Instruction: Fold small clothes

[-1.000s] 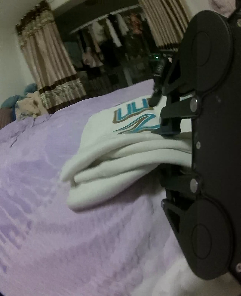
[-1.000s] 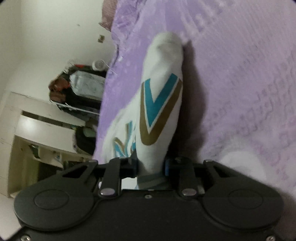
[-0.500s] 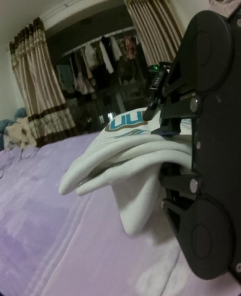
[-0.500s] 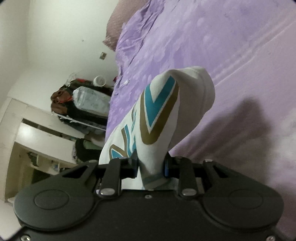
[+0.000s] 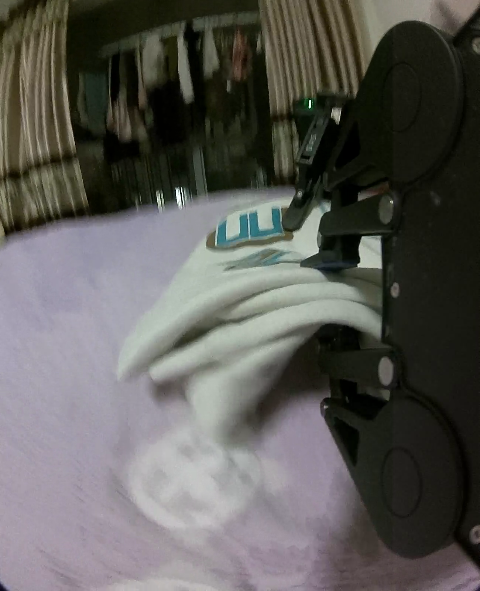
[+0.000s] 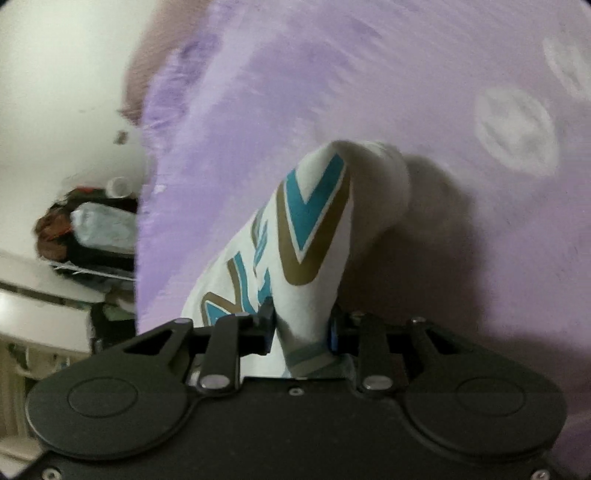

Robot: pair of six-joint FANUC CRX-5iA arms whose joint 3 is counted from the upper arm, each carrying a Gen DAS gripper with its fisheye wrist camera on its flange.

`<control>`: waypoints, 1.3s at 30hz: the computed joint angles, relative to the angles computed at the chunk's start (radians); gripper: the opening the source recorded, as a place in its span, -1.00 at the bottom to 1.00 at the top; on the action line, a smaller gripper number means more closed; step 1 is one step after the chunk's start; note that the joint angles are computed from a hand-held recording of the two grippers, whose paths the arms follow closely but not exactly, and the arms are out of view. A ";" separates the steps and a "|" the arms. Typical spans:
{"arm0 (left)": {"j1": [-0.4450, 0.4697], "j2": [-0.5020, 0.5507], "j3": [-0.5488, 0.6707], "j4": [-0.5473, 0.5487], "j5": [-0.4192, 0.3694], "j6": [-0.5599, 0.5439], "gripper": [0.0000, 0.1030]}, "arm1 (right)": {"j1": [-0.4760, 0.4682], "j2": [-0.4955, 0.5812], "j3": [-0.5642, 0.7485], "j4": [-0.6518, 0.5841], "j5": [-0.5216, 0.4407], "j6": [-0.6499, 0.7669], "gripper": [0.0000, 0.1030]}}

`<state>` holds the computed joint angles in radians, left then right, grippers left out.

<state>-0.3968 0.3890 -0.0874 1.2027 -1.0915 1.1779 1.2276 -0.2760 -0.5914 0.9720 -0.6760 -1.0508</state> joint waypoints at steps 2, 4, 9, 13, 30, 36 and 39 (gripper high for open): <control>-0.010 -0.004 -0.035 -0.011 0.042 -0.005 -0.48 | 0.000 0.021 -0.032 -0.026 0.013 -0.027 -0.51; -0.016 -0.001 -0.079 0.049 0.063 -0.034 -0.29 | 0.007 0.053 -0.050 -0.001 -0.007 -0.064 -0.45; -0.010 0.015 -0.143 0.176 0.039 -0.142 -0.24 | 0.049 0.143 0.015 -0.003 -0.135 0.034 -0.38; -0.024 0.054 -0.046 0.100 0.033 -0.072 -0.16 | 0.076 0.186 0.122 -0.132 -0.276 0.242 -0.24; -0.018 -0.016 0.092 -0.284 0.133 0.078 0.25 | 0.142 0.357 0.439 -0.289 -0.723 0.591 0.44; -0.010 0.130 0.204 -0.140 0.050 0.055 0.27 | 0.068 0.129 0.080 -0.157 -0.260 0.349 0.46; -0.005 0.214 0.294 -0.112 0.006 0.134 0.28 | -0.048 0.001 -0.146 0.104 0.013 0.038 0.47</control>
<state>-0.4017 0.6026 0.2070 1.0903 -1.0860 1.3123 1.1800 -0.2749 -0.7378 1.0760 -0.6628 -1.0127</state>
